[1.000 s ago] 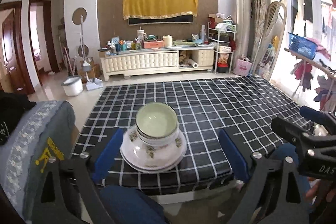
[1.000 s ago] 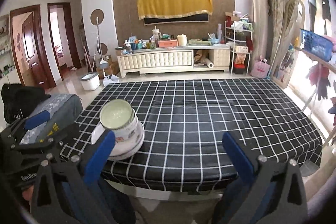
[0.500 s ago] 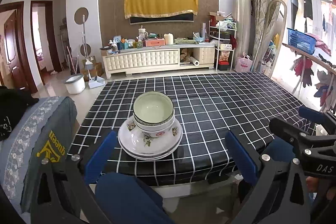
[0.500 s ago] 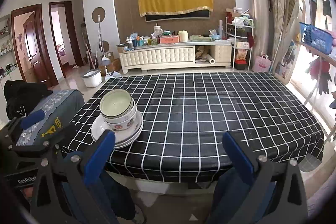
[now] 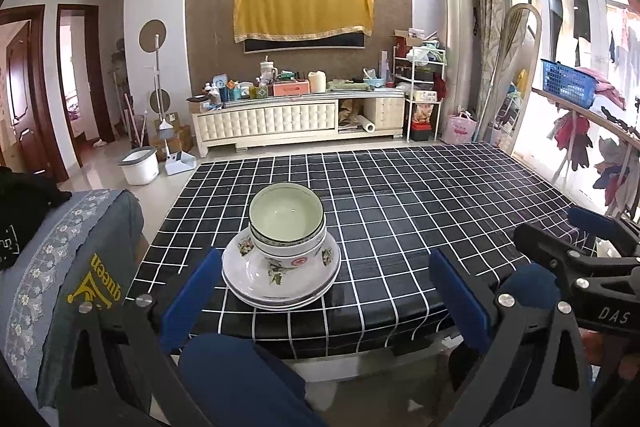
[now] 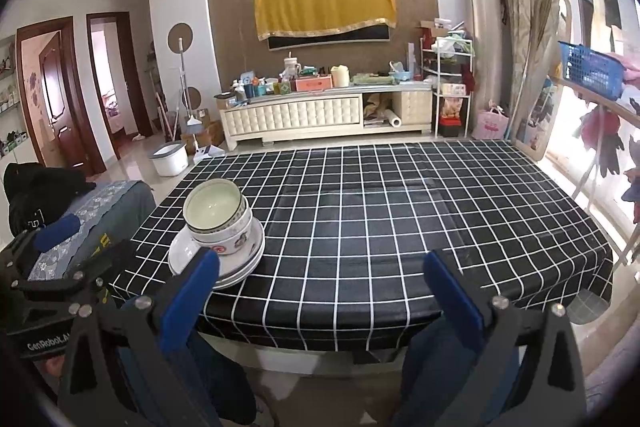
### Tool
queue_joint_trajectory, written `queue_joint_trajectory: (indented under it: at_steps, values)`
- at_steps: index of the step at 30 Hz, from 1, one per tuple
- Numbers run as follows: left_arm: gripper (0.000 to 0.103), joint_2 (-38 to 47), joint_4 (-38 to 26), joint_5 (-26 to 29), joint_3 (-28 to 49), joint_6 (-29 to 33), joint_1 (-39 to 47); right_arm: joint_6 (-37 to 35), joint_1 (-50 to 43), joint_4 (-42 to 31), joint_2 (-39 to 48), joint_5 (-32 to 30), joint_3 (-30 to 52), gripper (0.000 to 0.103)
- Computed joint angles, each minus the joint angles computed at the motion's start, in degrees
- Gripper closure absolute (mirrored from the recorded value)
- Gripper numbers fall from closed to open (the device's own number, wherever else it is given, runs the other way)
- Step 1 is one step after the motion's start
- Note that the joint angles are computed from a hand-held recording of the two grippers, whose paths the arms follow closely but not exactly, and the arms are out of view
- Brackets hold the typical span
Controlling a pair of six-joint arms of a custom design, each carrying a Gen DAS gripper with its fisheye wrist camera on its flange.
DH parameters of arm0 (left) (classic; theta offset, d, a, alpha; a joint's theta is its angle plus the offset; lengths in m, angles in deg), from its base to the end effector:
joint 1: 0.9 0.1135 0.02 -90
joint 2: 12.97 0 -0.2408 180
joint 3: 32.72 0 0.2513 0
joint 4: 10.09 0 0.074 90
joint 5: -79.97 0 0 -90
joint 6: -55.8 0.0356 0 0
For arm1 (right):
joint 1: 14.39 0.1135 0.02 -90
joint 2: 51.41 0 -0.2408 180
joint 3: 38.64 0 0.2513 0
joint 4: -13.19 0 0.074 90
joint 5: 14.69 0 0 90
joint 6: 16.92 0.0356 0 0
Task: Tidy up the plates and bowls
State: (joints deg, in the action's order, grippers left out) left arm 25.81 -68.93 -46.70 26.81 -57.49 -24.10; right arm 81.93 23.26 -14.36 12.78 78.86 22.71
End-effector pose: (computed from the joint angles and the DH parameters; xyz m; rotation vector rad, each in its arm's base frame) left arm 0.1444 -0.0388 0.2901 -0.3356 2.0698 0.2327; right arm 0.2077 0.1575 0.2624 -0.4927 2.0707 0.4206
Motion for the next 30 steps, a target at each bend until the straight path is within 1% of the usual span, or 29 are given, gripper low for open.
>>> queue_joint_trajectory:
  at_steps: [13, 16, 19, 25, 30]
  values:
    - [0.001, 0.56, -2.16, -1.29, 0.94, -2.2, -1.86, 0.14, -0.23, -1.44, -0.68, -0.6, 0.55, 0.0]
    - [0.001, 0.49, -2.62, -0.45, 1.16, -2.97, -1.55, 0.16, -0.39, -1.98, -0.85, -0.9, 0.73, 0.0]
    - [0.001, 1.01, -3.22, -0.88, 1.53, -3.46, -1.62, 0.12, -0.42, -2.1, -0.74, -0.85, 0.94, 0.0]
    - [0.001, 1.41, -4.49, 1.24, 2.1, -4.74, 0.15, 0.19, -0.41, -2.46, -0.16, -0.72, 1.56, 0.0]
    - [0.001, -0.19, -3.65, 1.84, 1.46, -4.34, 0.6, 0.3, -0.35, -2.49, 0.33, -0.46, 1.59, 0.0]
